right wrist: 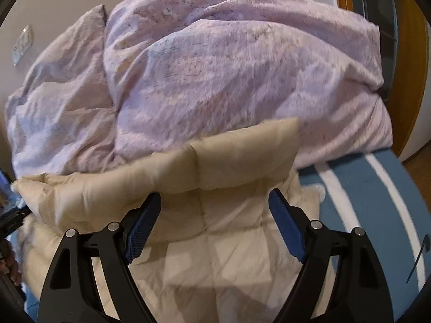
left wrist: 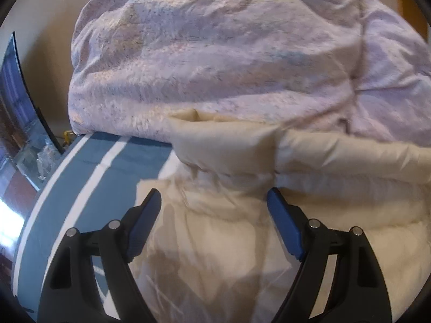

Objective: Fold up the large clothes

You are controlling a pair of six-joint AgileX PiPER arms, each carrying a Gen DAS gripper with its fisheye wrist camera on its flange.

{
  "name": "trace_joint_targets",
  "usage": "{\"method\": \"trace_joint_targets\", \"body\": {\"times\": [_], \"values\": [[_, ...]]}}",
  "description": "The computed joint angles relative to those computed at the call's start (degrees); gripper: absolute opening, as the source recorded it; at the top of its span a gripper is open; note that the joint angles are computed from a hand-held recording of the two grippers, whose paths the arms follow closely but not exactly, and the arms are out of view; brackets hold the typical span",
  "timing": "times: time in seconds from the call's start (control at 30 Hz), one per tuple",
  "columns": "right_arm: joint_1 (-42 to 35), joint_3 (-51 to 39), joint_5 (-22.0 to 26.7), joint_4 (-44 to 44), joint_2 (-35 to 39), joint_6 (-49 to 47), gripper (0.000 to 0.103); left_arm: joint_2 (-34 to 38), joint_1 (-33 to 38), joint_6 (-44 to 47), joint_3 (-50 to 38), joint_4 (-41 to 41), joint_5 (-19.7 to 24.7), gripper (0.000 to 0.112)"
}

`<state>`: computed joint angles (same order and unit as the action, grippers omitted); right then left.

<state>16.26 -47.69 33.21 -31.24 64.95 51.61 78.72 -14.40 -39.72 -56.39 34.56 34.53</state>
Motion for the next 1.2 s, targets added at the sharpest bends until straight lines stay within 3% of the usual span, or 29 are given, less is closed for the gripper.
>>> {"method": "trace_joint_targets", "body": {"times": [0.13, 0.37, 0.5, 0.73, 1.2], "values": [[-1.2, 0.4, -1.0, -4.7, 3.4, 4.2, 0.084, 3.7, 1.2, -3.7, -0.4, 3.9, -0.6, 0.081], [-3.5, 3.4, -5.1, -6.7, 7.4, 7.6, 0.084, 4.8, 5.3, -4.1, 2.8, 4.2, -6.5, 0.094], [-2.5, 3.5, -4.3, -10.3, 9.9, 11.3, 0.086, 5.7, 6.4, -5.0, 3.6, 4.7, -8.8, 0.099], [-6.1, 1.7, -4.9, 0.3, 13.3, 0.7, 0.090, 7.7, 10.4, 4.9, 2.7, -7.1, -11.0, 0.101], [-7.6, 0.5, -4.8, 5.6, 14.7, -5.2, 0.093, 9.7, 11.3, 9.8, 1.7, -11.9, -10.9, 0.101]]}}
